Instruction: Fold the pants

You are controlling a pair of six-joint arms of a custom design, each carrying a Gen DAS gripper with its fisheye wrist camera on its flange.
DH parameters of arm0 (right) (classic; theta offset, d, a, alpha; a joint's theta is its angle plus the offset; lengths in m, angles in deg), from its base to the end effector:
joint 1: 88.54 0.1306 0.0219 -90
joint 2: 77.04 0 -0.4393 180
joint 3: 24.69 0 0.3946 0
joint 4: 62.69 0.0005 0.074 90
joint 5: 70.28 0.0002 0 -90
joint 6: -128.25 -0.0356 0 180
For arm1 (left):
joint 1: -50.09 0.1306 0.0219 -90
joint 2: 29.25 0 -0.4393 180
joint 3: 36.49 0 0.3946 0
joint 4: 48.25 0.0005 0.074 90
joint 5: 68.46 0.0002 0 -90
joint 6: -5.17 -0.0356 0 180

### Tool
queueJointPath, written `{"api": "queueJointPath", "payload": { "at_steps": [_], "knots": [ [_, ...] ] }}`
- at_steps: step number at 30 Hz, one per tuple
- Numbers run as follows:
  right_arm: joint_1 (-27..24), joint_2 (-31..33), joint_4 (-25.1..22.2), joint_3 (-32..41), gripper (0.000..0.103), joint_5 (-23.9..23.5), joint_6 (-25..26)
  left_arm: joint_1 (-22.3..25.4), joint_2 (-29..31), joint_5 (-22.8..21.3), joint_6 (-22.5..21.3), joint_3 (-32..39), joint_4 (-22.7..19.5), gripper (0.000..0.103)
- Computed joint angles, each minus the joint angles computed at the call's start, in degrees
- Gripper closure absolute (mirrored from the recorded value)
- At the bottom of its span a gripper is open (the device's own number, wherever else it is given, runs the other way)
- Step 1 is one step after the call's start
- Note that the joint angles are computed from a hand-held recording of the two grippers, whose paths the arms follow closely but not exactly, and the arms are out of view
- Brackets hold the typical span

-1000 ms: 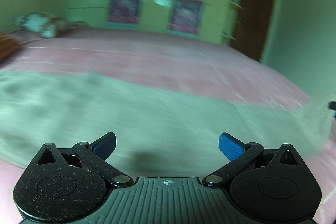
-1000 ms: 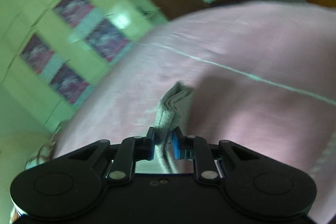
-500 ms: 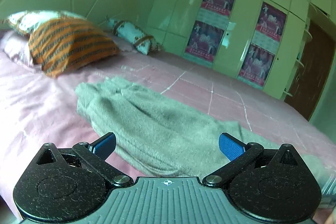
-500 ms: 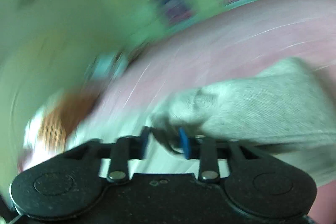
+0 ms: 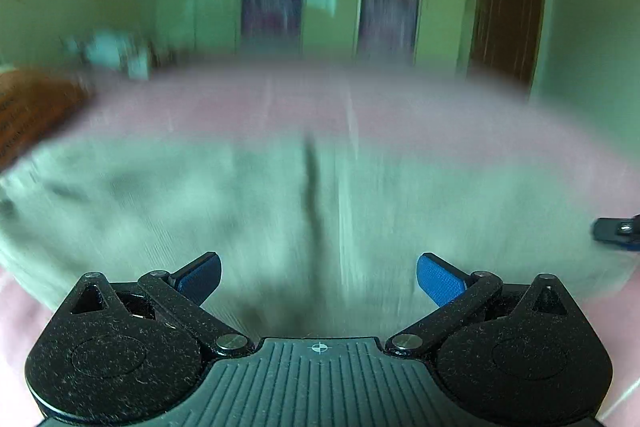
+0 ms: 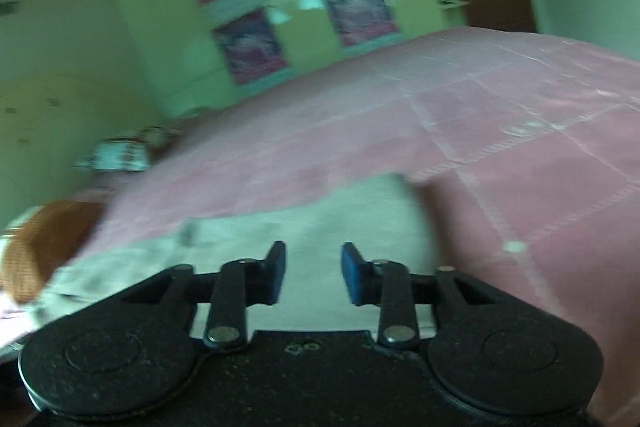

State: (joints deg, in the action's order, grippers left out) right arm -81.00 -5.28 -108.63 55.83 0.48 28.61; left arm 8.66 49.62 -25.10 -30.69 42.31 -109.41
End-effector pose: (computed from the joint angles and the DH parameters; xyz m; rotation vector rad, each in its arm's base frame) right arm 0.3554 0.0584 0.5427 -0.1463 2.2253 0.5373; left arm 0.3009 -0.2317 0.4748 -0.4879 2.1714 0.2205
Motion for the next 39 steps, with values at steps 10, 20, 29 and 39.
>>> {"api": "queueJointPath", "payload": {
  "at_steps": [10, 20, 29, 39],
  "knots": [
    [-4.4, 7.6, 0.1, 8.5, 0.086, -5.4, 5.5, 5.0, 3.0, -1.4, -17.9, 4.4, 15.8, 0.000],
    [-0.7, 16.2, -4.6, 13.8, 0.086, -1.9, 10.3, 10.3, 9.1, 9.2, -11.8, 9.5, 8.4, 0.000],
    [-4.4, 2.3, -0.3, 1.4, 0.081, -12.9, 8.7, -3.0, -9.3, -6.4, 9.3, -3.5, -3.1, 0.000],
    [1.5, 0.0, -3.0, 2.0, 0.077, -9.5, 6.5, 16.8, -30.7, 3.4, 17.5, -18.5, 1.0, 0.000]
  ]
}}
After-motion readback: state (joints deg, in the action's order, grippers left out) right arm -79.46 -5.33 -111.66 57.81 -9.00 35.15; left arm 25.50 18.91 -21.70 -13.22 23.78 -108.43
